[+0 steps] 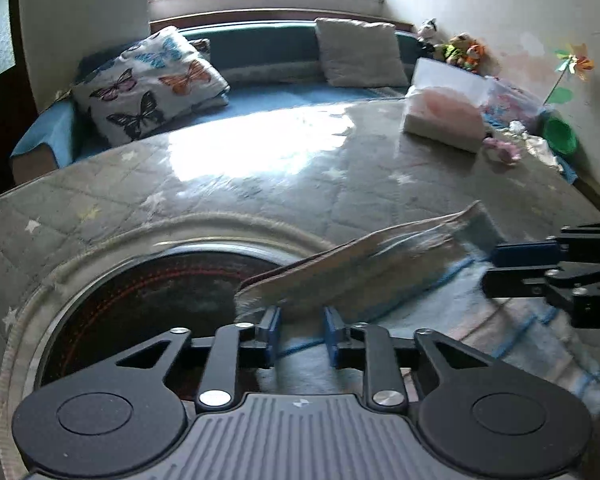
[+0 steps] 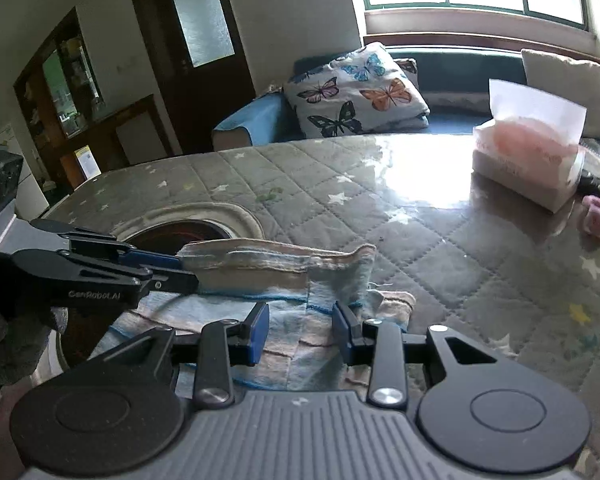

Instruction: Fold clothes

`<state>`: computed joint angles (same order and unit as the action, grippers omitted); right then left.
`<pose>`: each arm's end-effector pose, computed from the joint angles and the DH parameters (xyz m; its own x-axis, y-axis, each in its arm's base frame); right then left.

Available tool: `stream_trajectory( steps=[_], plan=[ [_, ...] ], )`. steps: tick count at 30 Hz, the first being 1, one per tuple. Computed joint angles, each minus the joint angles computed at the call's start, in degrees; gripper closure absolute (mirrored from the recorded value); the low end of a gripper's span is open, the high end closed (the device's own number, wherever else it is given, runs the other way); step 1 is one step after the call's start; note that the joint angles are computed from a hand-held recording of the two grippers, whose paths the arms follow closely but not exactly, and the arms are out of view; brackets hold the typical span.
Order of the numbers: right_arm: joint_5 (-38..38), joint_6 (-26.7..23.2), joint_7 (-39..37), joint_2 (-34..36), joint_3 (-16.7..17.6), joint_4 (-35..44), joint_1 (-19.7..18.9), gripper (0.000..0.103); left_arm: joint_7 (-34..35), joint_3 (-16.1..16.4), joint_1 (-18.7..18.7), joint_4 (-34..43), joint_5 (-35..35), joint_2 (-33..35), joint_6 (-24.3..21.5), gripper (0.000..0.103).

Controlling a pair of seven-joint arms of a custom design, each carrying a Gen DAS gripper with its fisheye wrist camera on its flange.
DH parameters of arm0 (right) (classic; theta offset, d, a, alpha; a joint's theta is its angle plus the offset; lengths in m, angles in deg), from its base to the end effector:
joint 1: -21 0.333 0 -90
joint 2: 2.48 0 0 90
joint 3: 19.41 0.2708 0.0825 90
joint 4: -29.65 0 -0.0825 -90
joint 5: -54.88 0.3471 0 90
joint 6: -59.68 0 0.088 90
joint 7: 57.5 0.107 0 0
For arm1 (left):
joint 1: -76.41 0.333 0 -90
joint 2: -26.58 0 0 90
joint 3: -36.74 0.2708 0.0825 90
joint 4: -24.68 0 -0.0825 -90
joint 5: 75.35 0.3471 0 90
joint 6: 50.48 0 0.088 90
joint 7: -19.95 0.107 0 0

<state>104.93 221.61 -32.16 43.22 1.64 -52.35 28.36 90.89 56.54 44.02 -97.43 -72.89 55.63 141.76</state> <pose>0.6573 0.2433 0.2786 0.6767 -0.7018 -0.2227 -0.5841 -0.3276 -0.7427 0.5644 -0.1423 0.2576 -0.0534 -0.9978 0.0399 -0.7294 0.0117 -0.6840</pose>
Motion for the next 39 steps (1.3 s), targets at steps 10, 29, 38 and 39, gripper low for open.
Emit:
stream_trajectory(
  steps=[10, 29, 38, 39],
  plan=[
    [1.36, 0.48, -1.56, -0.03, 1.22, 0.15, -0.71, 0.069, 1.63, -5.93, 4.42, 2.01, 0.71, -0.82, 2.03, 0.079],
    [0.97, 3.73, -0.07, -0.47, 1.52, -1.93, -0.69, 0.073, -6.37, -9.41, 8.56, 12.34, 9.15, 5.22, -3.09, 0.079],
    [3.45, 8.02, -9.43, -4.09, 6.02, -7.97, -2.66, 0.073, -6.61, -6.82, 5.67, 7.17, 10.19, 1.42, -1.30, 0.079],
    [3.79, 8.67, -10.81, -4.35, 6.37, -8.50, -2.53, 0.073, -6.60, -6.99, 5.77, 7.17, 9.98, 1.29, -1.46, 0.079]
  ],
)
